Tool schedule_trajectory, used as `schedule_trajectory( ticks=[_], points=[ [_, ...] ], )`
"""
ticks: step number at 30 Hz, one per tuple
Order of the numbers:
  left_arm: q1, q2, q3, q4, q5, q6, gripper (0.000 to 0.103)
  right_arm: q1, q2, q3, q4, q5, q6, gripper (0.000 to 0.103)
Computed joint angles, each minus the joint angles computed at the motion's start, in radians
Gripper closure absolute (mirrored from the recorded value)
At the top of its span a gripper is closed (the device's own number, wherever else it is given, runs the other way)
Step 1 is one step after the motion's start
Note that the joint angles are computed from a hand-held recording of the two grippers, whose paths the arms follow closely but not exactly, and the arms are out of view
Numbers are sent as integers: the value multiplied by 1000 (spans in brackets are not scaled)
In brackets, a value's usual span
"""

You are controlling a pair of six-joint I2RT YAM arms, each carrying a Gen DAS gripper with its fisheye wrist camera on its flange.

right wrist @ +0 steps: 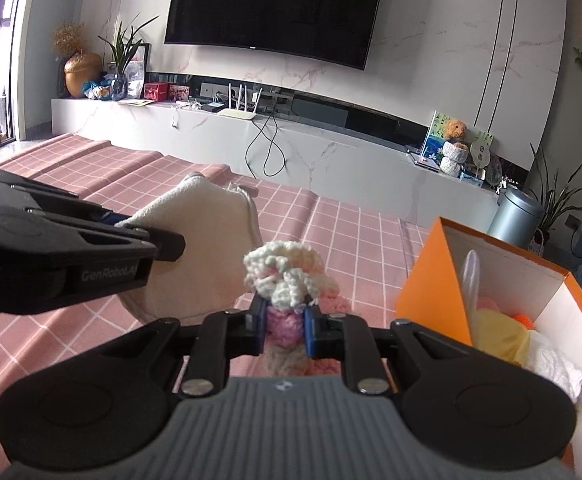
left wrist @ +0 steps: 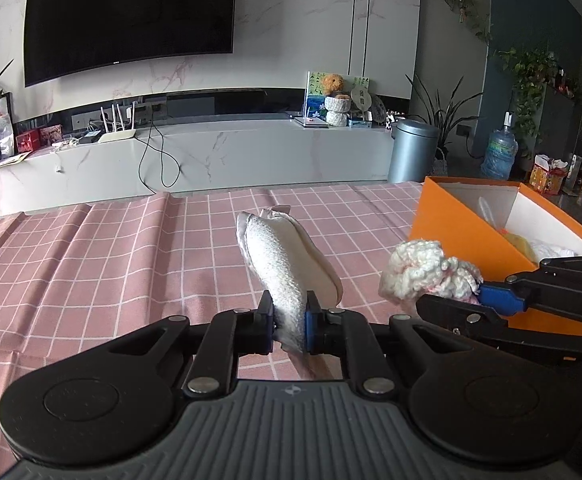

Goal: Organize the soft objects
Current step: 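Carry the knitted piece and towel mitt over the orange box with both tools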

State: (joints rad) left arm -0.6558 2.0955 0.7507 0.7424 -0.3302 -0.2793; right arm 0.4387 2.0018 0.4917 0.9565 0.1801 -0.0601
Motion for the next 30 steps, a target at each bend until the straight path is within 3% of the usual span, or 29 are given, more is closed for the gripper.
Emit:
schedule_trajectory(
  ticks=[9, 17, 20, 27, 30],
  points=[
    [-121, -162, -68, -75, -108, -36, 88, -93, -373, -281, 46, -89, 18, 87],
    [-218, -236, -35, -97, -143, 3, 88, -310, -750, -413, -151, -237, -7, 86],
    [-234, -225, 12, -98, -101, 26, 88, -489, -842, -397, -275, -381, -16, 86],
    [-247, -97, 257, -202, 34, 43, 88, -902, -755, -205, -529, -732, -90, 86],
    [-255, -18, 359, -255, 87, 31, 88, -988, -649, -120, -605, -795, -124, 86]
  ],
)
